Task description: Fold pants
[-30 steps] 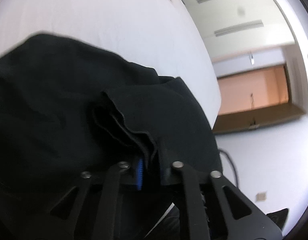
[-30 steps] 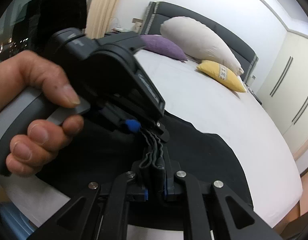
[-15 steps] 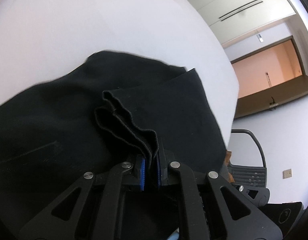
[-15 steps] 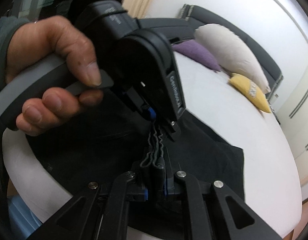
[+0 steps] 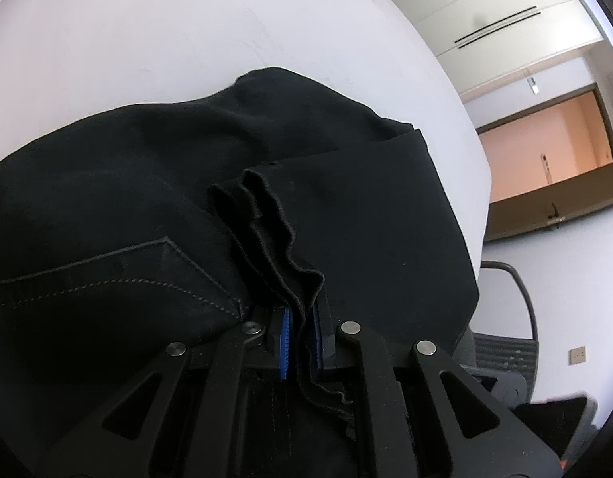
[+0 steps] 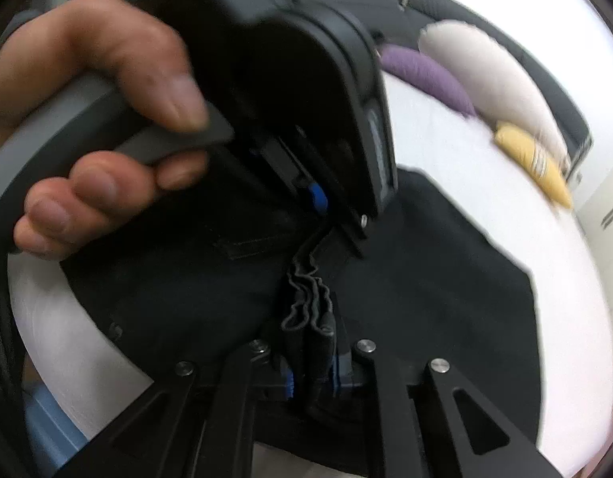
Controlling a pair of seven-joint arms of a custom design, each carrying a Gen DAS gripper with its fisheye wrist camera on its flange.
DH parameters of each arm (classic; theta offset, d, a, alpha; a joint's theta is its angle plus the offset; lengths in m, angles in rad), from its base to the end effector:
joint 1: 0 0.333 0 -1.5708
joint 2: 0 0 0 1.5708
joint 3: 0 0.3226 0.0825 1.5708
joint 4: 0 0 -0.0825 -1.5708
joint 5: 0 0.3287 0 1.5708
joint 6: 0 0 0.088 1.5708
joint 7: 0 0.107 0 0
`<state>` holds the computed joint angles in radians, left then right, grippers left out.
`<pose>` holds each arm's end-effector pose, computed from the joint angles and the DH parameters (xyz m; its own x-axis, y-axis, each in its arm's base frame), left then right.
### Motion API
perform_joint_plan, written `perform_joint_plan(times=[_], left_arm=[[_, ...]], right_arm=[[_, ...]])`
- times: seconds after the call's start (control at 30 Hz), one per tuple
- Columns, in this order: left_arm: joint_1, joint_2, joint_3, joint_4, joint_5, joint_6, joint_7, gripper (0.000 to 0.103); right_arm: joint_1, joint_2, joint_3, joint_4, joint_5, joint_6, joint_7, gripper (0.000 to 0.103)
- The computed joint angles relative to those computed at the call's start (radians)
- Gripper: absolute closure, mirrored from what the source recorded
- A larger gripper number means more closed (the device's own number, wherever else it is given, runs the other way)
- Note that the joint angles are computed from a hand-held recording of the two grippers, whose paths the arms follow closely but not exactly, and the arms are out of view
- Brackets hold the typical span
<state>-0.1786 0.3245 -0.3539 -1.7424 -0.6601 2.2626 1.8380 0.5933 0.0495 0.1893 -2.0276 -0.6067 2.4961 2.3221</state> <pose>0.5356 -0.3061 0.4582 -0.3705 -0.7148 0.5931 -0.9284 0.3035 -0.2143 0.3882 0.3884 0.5015 0.3779 -0.9114 0.1630 -0.7354 -0.4024 -0.5451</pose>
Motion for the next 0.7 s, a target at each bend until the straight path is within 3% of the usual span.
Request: perform_joint_plan(times=[0.07,0.13,0.27,0.33,0.4,0.5,0.57,0.67,0.7], left_arm=[[-0.02,-0.025,0.005,-0.019,0.039,0.024,-0.027,0.09],[-0.015,-0.055,0.019,-0.041,0.073,0.027,-0.025,0.09],[-0.047,-0.105,0.063,-0.048,0.261,0.053,-0.133,0.09],[-0.047,-0.143,0.056,-0.074,0.264,0.106,-0.131,0.09],[-0.04,-0.159,0.036,-0.077,0.184,0.133,-0.07,0.09],[-0.05,-0.141,-0.004,-0.069,0.019,0.15,0.039,0.09],[-0.068,-0.114,-0.018,-0.069,-0.023,0.14,0.074,0.09],[-0.106,-0.076,-0.02,-0.09,0.016,0.155,0.057,0.09],[-0.119,-0.07,-0.009,-0.109,0.042,0.16,0.043,0.09]], right_arm=[[-0.017,-0.024,-0.006,-0.026,0.09,0.031,-0.037,0.075],[-0.039,-0.068,-0.011,-0.076,0.221,0.091,-0.108,0.048],[-0.042,-0.221,-0.065,-0.228,0.714,0.237,-0.47,0.046],[-0.003,-0.288,-0.157,-0.269,0.986,0.261,-0.663,0.046],[0.038,-0.338,-0.286,-0.286,1.245,0.26,-0.863,0.046],[0.093,-0.319,-0.48,-0.233,1.604,0.145,-1.157,0.046],[0.073,-0.228,-0.589,-0.148,1.783,-0.005,-1.281,0.045],[0.011,-0.082,-0.645,-0.071,1.938,-0.146,-1.357,0.045],[-0.006,-0.06,-0.637,-0.075,1.964,-0.165,-1.37,0.045]])
